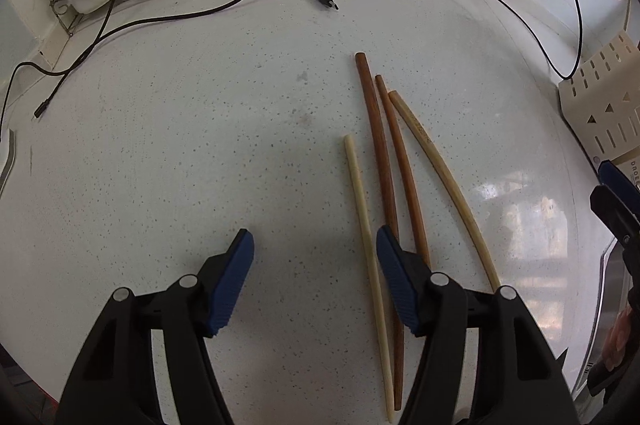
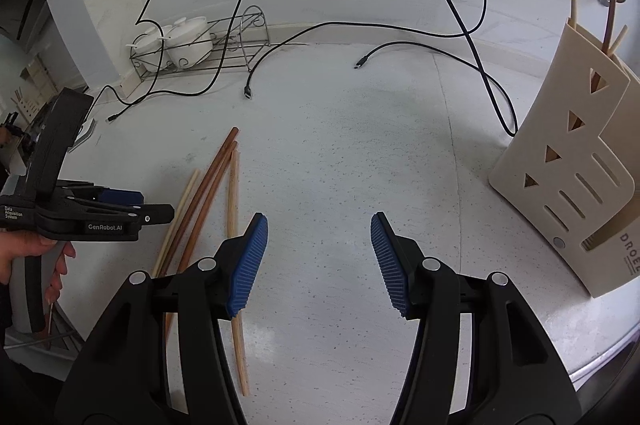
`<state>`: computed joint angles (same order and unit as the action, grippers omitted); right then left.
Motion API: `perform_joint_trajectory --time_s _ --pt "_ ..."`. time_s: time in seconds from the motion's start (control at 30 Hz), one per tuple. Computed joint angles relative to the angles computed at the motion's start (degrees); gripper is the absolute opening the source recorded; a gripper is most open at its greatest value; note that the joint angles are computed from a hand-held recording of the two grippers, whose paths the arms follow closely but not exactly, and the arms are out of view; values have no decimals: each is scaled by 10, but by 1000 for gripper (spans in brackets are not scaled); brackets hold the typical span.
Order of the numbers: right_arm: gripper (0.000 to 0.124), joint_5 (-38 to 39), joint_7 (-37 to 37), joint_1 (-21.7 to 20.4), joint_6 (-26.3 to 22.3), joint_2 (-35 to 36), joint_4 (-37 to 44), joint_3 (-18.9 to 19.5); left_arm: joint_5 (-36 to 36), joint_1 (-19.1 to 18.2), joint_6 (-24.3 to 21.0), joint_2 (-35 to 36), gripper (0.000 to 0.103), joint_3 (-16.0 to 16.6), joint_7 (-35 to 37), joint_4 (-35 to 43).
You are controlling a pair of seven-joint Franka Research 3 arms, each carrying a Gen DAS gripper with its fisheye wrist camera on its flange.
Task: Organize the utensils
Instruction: 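Close the left gripper on a light chopstick while the right closes on another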
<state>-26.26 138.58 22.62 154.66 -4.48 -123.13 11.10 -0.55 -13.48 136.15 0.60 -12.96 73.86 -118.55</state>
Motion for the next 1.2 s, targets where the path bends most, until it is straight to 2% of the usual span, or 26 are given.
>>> perform_joint_trajectory --time_s 0.17,0.37,0.47,0.53,0.63,0.73,0.87,1.07,1.13,1.2 --pt "51 -11 1 0 1 1 1 1 64 -9 -33 13 63 -6 -8 20" --pt "60 0 0 1 10 3 3 -3 40 -4 -45 9 60 -3 2 21" --pt "60 9 -20 2 11 8 11 -4 42 -1 -52 3 48 -1 8 17" --pt "60 6 -25 4 6 15 21 -4 41 0 -57 0 34 0 16 16" --pt "60 12 -33 8 -8 25 37 -8 33 4 -63 -8 20 4 29 10" --pt "67 7 -29 13 -12 32 47 -12 -11 11 -58 -15 8 11 57 2" --pt "67 25 -60 22 -20 44 61 -15 -30 15 -58 -19 6 13 80 -3" --pt "66 77 -149 45 -77 86 110 -18 -42 21 -60 -16 5 16 95 1" --pt "64 103 -183 50 -87 99 123 -20 -53 26 -63 -21 4 20 108 -1" --pt "54 147 -222 51 -97 113 136 -22 -57 28 -66 -25 4 22 114 -4"
